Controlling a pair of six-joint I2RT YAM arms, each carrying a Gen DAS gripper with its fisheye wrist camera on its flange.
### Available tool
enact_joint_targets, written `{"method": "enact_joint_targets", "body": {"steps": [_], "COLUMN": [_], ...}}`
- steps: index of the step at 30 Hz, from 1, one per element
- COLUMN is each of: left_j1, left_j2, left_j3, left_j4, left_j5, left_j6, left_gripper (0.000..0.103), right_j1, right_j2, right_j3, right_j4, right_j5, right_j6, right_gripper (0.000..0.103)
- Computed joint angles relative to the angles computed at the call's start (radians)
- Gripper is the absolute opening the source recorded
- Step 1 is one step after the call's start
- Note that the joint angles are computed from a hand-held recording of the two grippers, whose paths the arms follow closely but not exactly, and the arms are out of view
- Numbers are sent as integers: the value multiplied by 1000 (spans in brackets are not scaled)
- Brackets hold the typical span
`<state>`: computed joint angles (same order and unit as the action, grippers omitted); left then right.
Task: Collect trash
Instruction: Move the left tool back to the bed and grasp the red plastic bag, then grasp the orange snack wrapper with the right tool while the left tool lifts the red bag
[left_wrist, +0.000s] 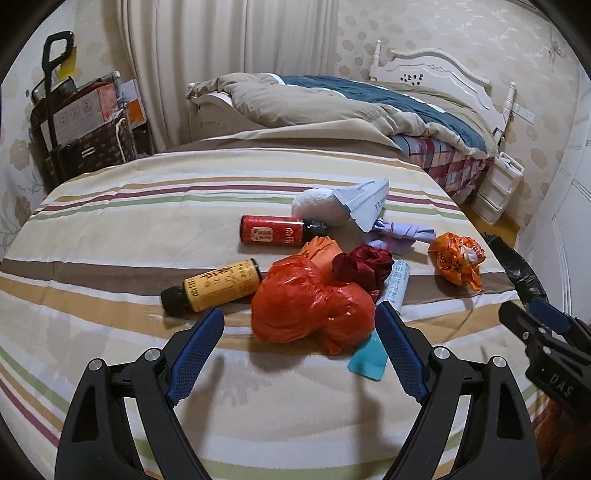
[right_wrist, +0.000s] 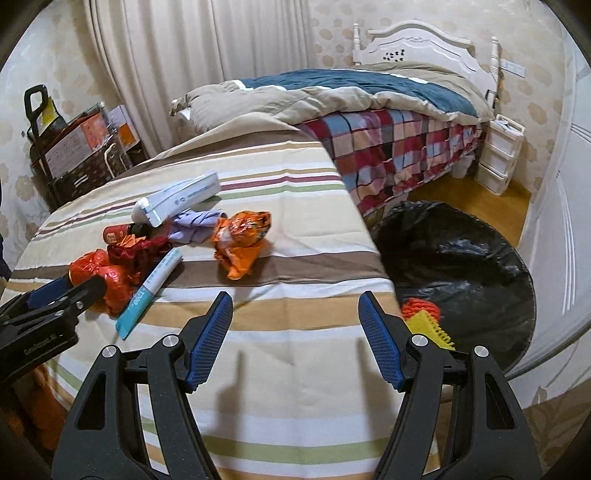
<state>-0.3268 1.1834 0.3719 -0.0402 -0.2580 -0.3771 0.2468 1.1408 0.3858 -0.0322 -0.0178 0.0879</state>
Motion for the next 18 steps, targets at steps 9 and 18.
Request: {"method": "enact_joint_targets", "body": {"steps": [9, 18], "left_j1": [61, 102], "left_j2": [91, 52], "left_j3": [31, 2], "left_j4": [18, 22], "left_j5": [109, 179], "left_j6": [50, 66], "left_gripper": [85, 68], "right_j1": [46, 86], "right_j2": [67, 100], "right_j3": [32, 56], "right_j4": [22, 33], "right_j5": [22, 44], "right_j6": [18, 30], "right_gripper": [69, 69]}}
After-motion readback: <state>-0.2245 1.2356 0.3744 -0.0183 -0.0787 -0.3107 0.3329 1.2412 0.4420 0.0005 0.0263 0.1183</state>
